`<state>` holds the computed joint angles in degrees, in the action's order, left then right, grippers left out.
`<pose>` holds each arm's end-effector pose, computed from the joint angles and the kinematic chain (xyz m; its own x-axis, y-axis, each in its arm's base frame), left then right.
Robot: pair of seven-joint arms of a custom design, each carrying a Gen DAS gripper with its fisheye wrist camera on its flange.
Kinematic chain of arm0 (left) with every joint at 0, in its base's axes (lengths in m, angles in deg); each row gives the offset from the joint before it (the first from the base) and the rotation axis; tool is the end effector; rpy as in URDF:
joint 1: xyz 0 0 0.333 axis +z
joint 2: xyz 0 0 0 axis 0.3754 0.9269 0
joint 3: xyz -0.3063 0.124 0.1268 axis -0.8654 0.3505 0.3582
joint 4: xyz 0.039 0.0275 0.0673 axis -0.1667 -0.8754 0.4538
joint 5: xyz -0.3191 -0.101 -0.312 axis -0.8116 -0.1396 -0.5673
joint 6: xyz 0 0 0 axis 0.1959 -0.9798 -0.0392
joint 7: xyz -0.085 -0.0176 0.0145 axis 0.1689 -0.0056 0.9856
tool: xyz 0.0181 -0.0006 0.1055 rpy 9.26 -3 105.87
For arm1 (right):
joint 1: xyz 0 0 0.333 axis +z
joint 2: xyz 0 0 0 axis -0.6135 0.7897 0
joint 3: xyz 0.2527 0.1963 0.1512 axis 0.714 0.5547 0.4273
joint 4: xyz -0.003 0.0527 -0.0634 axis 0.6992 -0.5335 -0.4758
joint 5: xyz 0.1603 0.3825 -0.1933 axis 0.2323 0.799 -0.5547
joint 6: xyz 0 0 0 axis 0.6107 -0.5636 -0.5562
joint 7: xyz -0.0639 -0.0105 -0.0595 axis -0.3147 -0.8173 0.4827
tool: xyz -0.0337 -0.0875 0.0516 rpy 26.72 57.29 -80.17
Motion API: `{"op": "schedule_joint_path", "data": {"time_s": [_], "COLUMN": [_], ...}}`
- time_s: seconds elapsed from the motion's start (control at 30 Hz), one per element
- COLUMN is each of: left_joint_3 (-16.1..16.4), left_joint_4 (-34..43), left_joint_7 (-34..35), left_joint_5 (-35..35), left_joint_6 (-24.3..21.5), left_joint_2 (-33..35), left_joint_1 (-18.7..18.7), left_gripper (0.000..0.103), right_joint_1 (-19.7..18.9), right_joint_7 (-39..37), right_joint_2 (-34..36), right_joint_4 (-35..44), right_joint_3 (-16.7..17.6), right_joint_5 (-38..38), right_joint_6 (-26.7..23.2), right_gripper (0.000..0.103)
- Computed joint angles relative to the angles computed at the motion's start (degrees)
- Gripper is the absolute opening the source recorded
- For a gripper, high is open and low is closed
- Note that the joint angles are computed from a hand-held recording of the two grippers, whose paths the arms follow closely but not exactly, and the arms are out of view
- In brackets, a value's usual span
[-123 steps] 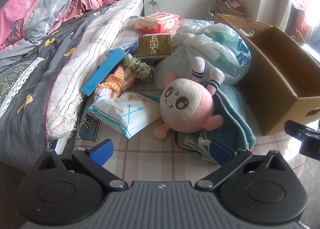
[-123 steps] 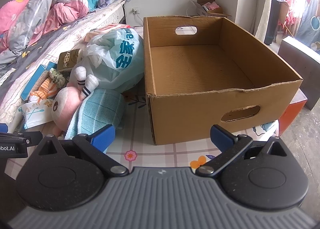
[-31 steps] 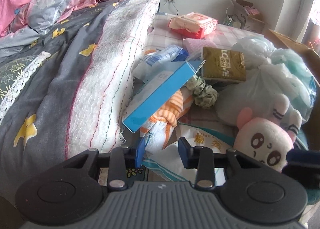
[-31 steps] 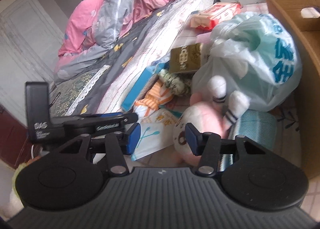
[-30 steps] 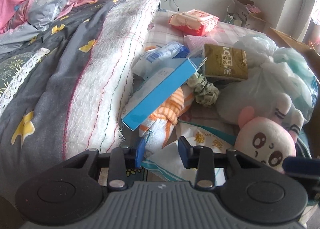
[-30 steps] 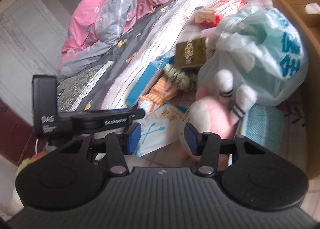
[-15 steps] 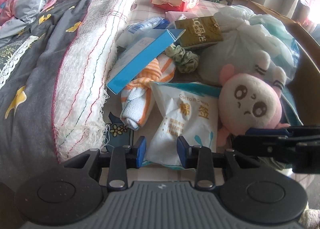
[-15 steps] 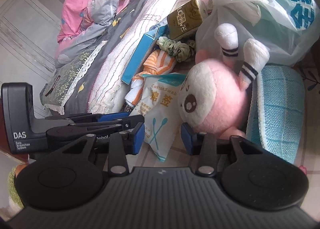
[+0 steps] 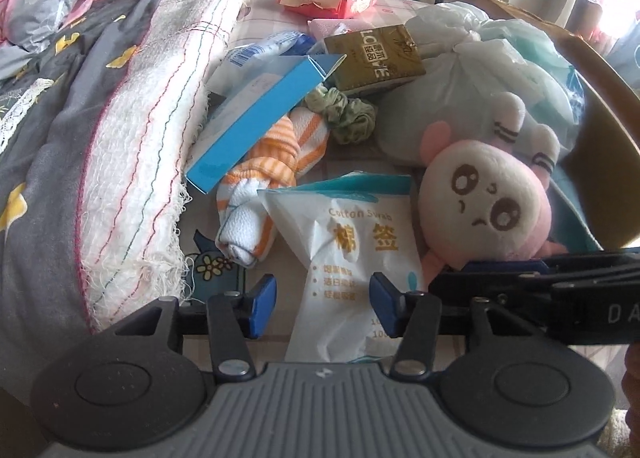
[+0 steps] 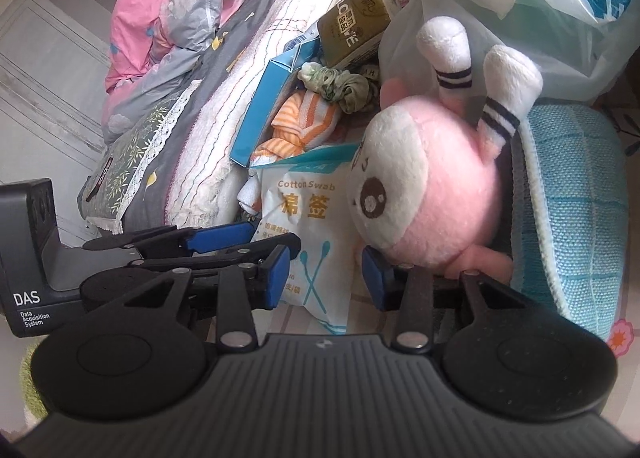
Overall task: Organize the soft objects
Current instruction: 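Move the right gripper to the white cotton swab bag and close on it, then lift the cotton swab bag with the right gripper and lower it into the cardboard box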
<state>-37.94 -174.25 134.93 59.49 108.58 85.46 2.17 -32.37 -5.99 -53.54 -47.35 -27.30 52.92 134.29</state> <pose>0.6213 -0.3481 0.3862 -0.1201 -0.9910 0.0597 -0.8665 0.0752 -0.4936 0.6612 0.1139 0.3793 0.2233 -0.7797 -0.5850 -0.9175 0.0346 -0.3963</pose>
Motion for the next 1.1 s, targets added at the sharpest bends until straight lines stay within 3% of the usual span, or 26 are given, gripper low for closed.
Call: {"op": "schedule_joint_path", "data": {"time_s": [0.27,0.73,0.83,1.0,1.1], "left_joint_3": [-0.21,-1.12,-1.07,-0.19,0.07], "left_joint_4": [-1.08,-3.78,-4.67,-4.52,-4.4], "left_joint_7": [-1.14,0.22,0.46,-0.57,-1.25], "left_joint_5": [0.41,-1.3,-1.58,0.5,0.19], "left_joint_6": [-0.25,0.24,1.81,3.09,4.06], "left_joint_2": [-0.95,-2.93,-3.16,-2.6,-2.02], "left_joint_1": [-0.48,0.6,1.02,0.67,0.8], "left_gripper": [0.031,0.029,0.033,0.051,0.052], "right_joint_1": [0.05,-0.46,-0.47,-0.2,-0.16], "right_joint_7": [0.57,3.31,2.93,4.42,6.85], "right_joint_2": [0.53,2.14,2.41,3.71,4.99], "right_joint_4": [0.33,1.09,1.38,2.58,3.28], "right_joint_3": [0.09,0.27,0.56,0.91,1.19], "right_joint_5": [-0.48,-2.07,-0.97,-0.64,-0.85], "right_joint_6": [-0.3,-4.86,-3.82,-1.99,-1.46], "right_gripper": [0.04,0.041,0.041,0.042,0.04]}}
